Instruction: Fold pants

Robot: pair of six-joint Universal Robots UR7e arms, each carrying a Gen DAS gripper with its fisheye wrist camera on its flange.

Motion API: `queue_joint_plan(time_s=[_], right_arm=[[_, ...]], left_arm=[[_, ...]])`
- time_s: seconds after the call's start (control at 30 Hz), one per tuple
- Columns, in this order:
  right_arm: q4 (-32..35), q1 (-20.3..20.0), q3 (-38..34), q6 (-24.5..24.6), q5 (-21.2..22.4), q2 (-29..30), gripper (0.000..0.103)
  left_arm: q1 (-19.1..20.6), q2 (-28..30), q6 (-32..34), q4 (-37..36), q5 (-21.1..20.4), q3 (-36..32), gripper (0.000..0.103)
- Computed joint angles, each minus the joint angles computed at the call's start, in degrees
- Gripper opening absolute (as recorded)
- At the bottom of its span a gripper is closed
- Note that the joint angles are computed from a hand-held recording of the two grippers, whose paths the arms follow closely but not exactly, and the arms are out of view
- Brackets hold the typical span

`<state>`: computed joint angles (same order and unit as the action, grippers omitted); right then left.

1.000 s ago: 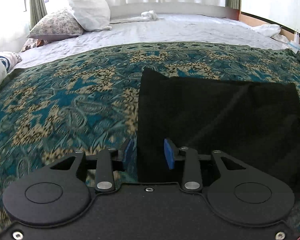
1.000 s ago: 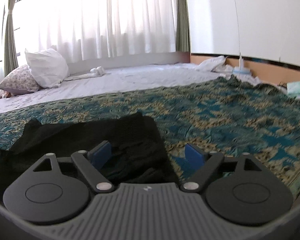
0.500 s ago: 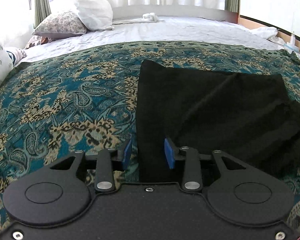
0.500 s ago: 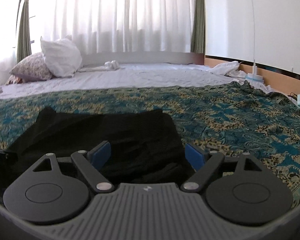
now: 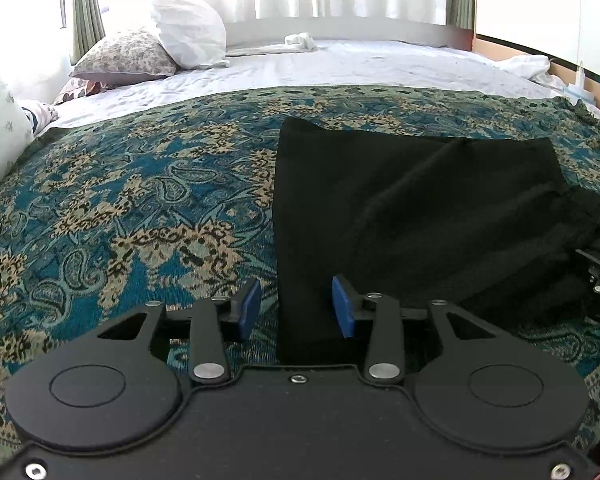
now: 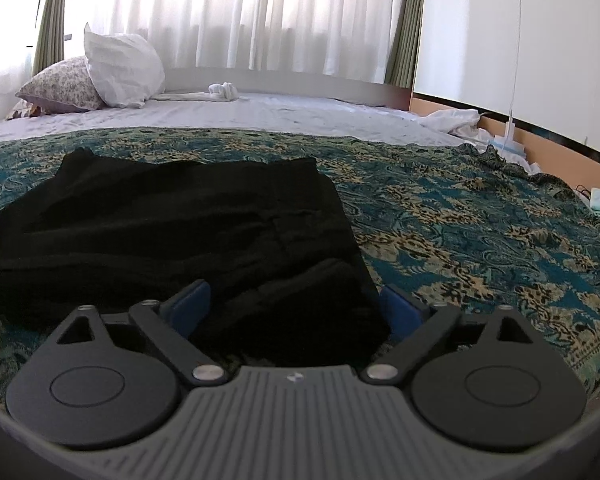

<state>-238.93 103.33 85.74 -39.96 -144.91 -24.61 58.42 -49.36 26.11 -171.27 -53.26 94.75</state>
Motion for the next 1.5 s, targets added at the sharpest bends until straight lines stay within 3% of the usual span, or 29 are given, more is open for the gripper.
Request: queue_joint_plan(time_s=[0.2, 0.67, 0.83, 1.03, 1.13, 1.23, 1.5], right_arm=[[2.84, -0.91, 4.11, 8.36, 2.10, -2.55, 0.100], [2.68, -0.97, 8.21, 10.06, 4.43, -4.58, 0.102], [2.79, -0.73, 9.82, 10.19, 4.19, -5.22, 0.103], [3.53, 0.05, 10.01, 8.51, 1.70, -4.85, 0.103], [3.02, 0.65, 11.05, 8.07, 2.13, -5.08, 0.103], [4.00, 1.27, 12.24, 9.43, 3.02, -5.56, 0.103], [6.32, 2.26, 12.90, 9.13, 3.53, -5.22, 0.103]], left_arm=[[-0.25, -1.03, -0.11, -2.42, 0.01, 2.54, 0.041], [-0.52, -3.46, -0.65, -6.24, -0.62, 7.13, 0.042], [-0.86, -4.56, -1.01, -6.35, -0.19, 8.59, 0.047], [-1.49, -6.65, -2.99, -2.83, 0.44, 10.61, 0.061], [-2.05, -7.80, -3.08, -2.63, -0.80, 12.14, 0.079], [-2.46, -8.25, -3.30, -2.76, -2.33, 13.16, 0.083], [-3.03, -6.59, -4.81, -1.66, -0.52, 12.61, 0.097]])
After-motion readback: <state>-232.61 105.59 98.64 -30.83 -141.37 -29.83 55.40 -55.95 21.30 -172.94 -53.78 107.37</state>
